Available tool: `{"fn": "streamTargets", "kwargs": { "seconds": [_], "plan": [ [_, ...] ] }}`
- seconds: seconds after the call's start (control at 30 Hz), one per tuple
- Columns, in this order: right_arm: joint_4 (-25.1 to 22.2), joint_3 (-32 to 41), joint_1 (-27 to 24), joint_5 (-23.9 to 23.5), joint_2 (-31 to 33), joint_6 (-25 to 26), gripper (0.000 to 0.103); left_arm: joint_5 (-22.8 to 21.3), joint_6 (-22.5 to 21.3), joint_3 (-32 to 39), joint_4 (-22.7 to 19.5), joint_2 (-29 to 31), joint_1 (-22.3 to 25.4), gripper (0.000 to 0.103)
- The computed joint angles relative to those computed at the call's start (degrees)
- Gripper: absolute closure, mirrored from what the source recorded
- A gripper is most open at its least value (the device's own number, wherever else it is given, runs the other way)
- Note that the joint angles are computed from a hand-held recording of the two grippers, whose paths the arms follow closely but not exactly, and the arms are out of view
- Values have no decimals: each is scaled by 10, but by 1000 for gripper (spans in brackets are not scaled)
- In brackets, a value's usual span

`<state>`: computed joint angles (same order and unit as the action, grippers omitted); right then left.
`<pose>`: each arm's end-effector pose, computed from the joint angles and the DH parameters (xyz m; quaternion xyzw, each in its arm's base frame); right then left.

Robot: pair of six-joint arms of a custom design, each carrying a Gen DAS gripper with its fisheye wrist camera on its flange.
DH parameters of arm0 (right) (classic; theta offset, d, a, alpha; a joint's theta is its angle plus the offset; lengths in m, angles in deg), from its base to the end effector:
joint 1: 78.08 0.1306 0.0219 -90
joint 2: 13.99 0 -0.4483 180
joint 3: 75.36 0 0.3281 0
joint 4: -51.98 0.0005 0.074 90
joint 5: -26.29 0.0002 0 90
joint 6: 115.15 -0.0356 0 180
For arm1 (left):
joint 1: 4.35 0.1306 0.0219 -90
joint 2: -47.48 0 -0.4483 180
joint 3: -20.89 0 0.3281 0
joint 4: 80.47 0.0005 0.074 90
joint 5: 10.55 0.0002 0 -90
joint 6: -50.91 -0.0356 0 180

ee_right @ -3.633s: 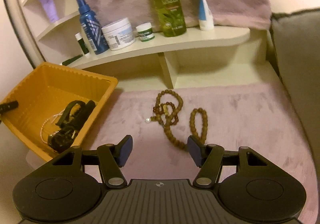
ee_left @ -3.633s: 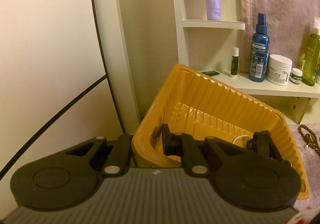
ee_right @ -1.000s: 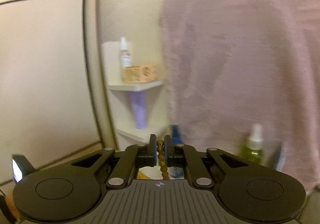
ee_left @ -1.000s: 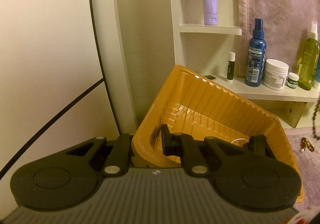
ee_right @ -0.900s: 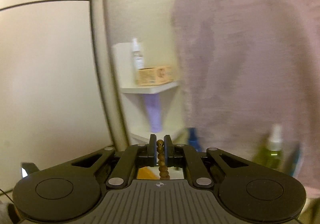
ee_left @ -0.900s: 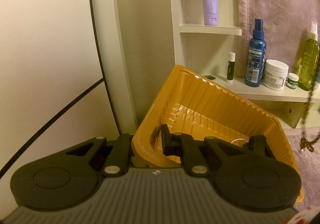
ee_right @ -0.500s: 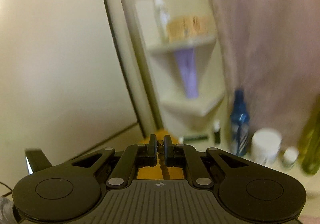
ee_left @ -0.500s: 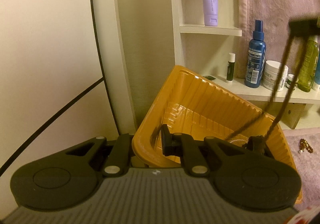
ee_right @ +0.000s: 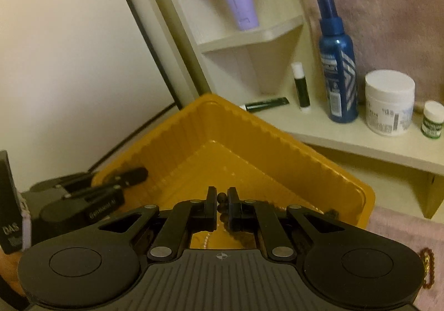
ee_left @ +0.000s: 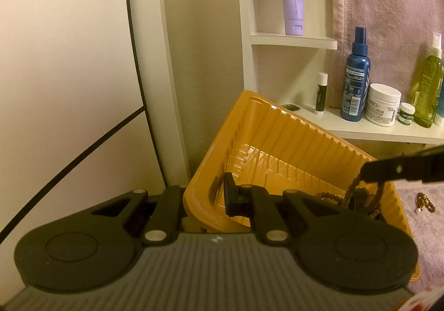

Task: Organize jewelry
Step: 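Lower the necklace into the orange tray and open the right gripper, then move the right gripper back to the small gold-and-bead pendant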

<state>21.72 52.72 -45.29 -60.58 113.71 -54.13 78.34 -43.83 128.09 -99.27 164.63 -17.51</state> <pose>0.6058 0.3873 0.4327 -0.0151 0.8652 0.2367 0.4419 0.6287 -0.1468 0.4199 0.1290 0.8508 -0.0291 0.5086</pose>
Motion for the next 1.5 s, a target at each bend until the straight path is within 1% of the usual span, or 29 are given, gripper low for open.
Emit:
{"fn": "streamTargets", "kwargs": {
  "seconds": [0.13, 0.2, 0.23, 0.27, 0.3, 0.33, 0.37, 0.5, 0.57, 0.73, 0.83, 1.07, 1.3, 1.5],
  "plan": [
    [-15, 4, 4, 10, 3, -2, 96, 1, -1, 1, -1, 1, 0, 92],
    [-36, 16, 4, 15, 9, -3, 94, 1, -1, 3, -3, 1, 1, 92],
    [-43, 19, 5, 19, 10, -2, 88, 1, -2, 3, -4, 2, 1, 92],
    [-43, 18, 6, 21, 10, -2, 75, 2, -2, 3, -4, 2, 1, 92],
    [-40, 12, 7, 24, 8, -4, 67, 1, -2, 4, -4, 2, 1, 92],
    [-36, 7, 7, 27, 5, -7, 55, 2, -1, 4, -5, 2, 2, 92],
    [-26, -3, 9, 31, 0, -9, 53, 1, 0, 5, -5, 3, 1, 92],
    [-5, -42, 10, 42, -22, -22, 52, 1, 0, 6, -6, 3, 1, 92],
    [5, -68, 12, 54, -37, -26, 51, 1, -1, 6, -6, 3, 1, 92],
    [33, -150, 15, 80, -79, -56, 51, 0, -2, 9, -8, 5, 1, 92],
    [52, -213, 14, 100, -109, -72, 51, -1, -2, 8, -8, 5, 1, 92],
    [60, -305, 9, 142, -153, -111, 51, -7, -5, 11, -9, 7, -1, 92],
    [49, -338, 2, 180, -162, -123, 51, -11, -8, 13, -10, 9, -2, 92],
    [50, -339, -5, 198, -151, -100, 51, -11, -10, 13, -10, 9, -3, 92]
  ]
}}
